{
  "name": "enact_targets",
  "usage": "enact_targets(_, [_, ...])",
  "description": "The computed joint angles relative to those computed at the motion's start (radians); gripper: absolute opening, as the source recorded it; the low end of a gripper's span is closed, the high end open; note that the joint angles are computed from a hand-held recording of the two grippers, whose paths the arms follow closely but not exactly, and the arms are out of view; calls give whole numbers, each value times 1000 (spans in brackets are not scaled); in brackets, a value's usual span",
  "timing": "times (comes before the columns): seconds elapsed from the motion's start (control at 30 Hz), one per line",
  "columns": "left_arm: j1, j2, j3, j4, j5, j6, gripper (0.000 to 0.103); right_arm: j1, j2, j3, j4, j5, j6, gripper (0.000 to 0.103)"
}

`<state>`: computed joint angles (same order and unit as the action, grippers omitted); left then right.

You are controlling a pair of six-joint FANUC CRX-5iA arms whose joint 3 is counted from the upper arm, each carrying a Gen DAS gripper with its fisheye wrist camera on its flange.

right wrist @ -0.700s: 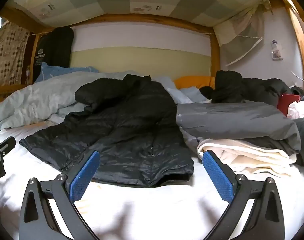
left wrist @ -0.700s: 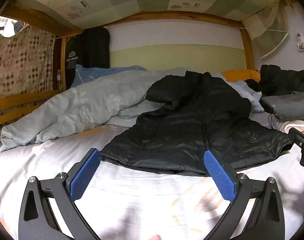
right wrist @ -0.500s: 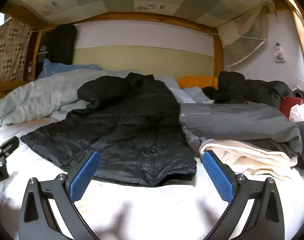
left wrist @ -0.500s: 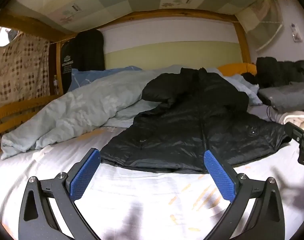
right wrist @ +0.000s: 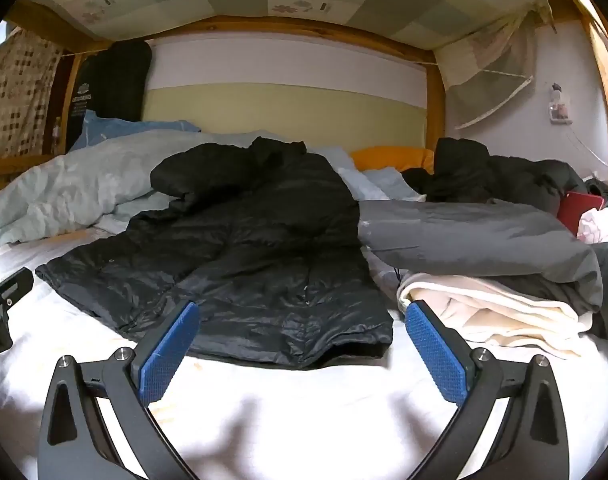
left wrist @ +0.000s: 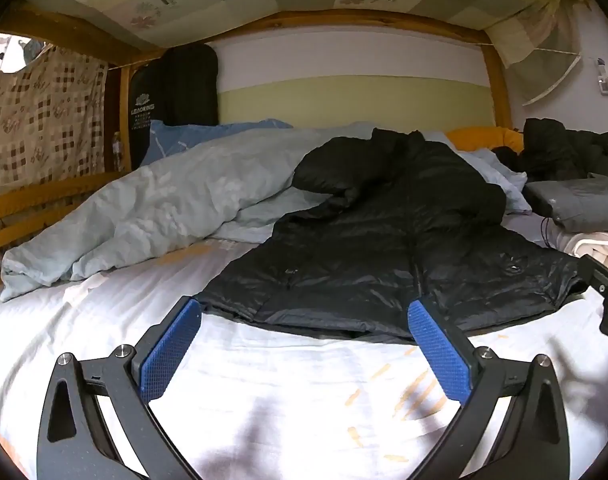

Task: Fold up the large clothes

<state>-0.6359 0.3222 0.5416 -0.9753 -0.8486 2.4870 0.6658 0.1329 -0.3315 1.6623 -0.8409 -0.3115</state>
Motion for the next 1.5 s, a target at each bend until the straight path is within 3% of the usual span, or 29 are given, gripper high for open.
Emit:
enact_targets(0.17, [14,18,28,48,-19,-55,103,34,22,9,-16,-131,-30,103])
enact_targets(0.33, [5,24,33,40,-15,-92,103,24,16,10,-39,-97,-11,103])
enact_targets(0.53, [31,43,62,105,-38,-123,103,34,35,33,-51,-111,30,103])
enact_targets(0.7, [47,17,22,112,-2,-65,103,41,42,35,-39,-131,39,103])
enact_targets(0.83, [24,-3,-5,40,10,6,103,40,39,31,-36,-129,36,103])
enact_targets(1.5, [58,28,35,143,-21,-77,103,54,54,58,-80,-144,113,103])
